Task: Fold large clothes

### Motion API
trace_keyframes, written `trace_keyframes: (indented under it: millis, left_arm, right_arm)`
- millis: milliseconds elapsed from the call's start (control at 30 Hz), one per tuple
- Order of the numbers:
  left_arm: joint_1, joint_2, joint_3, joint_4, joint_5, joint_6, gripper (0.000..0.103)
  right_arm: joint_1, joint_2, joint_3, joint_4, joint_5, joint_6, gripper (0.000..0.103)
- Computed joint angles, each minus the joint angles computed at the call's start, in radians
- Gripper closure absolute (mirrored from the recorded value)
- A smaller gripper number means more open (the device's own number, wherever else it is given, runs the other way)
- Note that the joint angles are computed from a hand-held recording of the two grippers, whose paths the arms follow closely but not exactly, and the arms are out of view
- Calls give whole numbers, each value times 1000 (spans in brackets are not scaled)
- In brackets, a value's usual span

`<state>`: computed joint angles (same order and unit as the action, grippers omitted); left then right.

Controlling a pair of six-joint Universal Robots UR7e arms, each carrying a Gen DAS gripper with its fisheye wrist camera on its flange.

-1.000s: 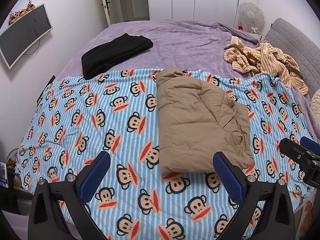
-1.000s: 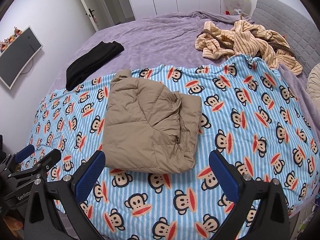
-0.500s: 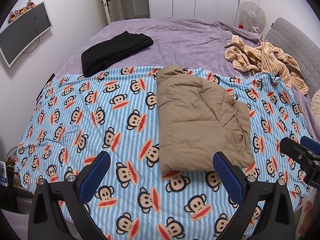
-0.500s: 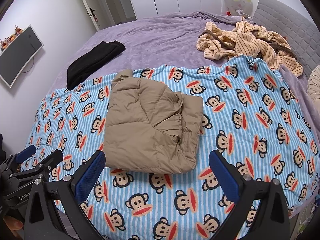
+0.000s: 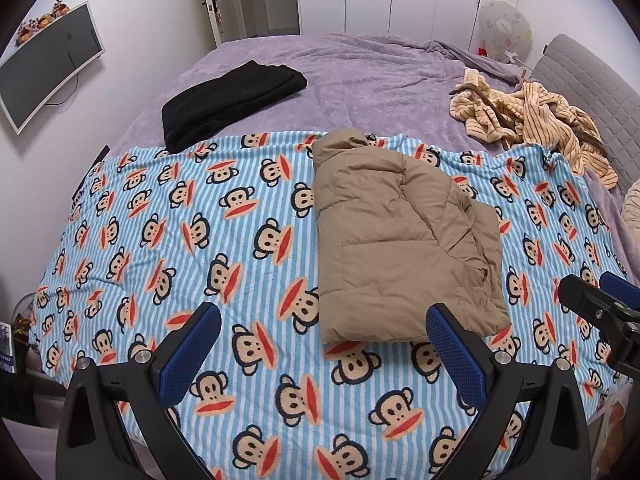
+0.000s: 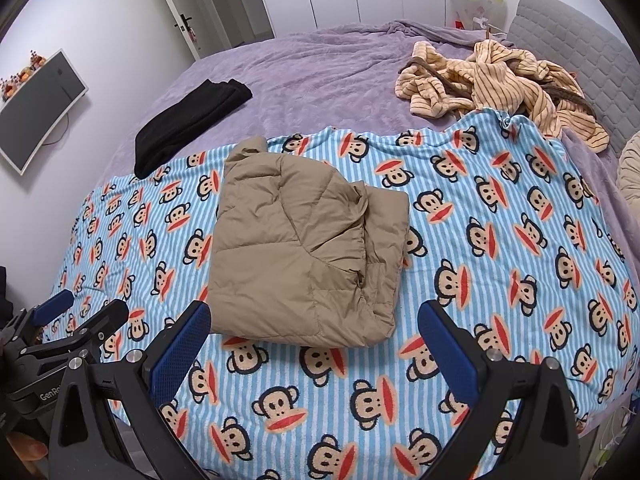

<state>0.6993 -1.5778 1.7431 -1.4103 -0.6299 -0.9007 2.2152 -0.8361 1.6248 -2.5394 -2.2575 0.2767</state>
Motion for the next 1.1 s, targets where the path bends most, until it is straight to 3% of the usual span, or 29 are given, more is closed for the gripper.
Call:
trace_keyframes:
  millis: [1100]
  left_arm:
    - [7, 6, -4, 7, 5, 1, 0]
  right_arm:
    - [-3, 3, -5, 4, 3, 1, 0]
